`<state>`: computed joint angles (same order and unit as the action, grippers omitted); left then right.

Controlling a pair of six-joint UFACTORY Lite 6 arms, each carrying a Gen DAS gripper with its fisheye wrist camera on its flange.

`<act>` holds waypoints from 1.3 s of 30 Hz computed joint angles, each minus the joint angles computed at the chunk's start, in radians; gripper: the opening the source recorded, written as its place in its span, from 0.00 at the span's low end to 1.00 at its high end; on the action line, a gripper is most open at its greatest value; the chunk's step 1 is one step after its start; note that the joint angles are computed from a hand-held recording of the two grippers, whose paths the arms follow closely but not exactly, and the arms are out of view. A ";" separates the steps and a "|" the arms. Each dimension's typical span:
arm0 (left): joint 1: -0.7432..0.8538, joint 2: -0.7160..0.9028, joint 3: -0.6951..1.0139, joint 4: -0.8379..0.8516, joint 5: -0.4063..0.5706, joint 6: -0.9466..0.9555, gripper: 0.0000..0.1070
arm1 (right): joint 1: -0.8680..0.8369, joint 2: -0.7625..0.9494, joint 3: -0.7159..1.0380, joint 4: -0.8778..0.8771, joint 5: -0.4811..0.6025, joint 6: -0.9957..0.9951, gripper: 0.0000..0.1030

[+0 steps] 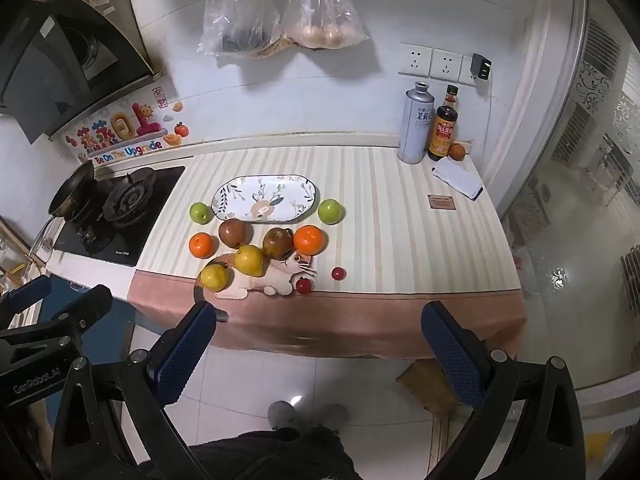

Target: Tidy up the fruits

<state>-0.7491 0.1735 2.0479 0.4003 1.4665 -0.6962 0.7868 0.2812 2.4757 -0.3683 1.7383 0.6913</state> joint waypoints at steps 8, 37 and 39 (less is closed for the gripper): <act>-0.001 0.043 0.075 -0.001 0.025 0.009 0.96 | -0.007 0.009 0.052 0.002 0.029 -0.021 1.00; -0.003 0.081 0.197 0.007 0.092 0.046 0.96 | 0.035 0.037 0.120 -0.026 0.070 0.004 1.00; -0.004 0.084 0.203 0.006 0.095 0.046 0.96 | 0.032 0.041 0.129 -0.025 0.074 -0.001 1.00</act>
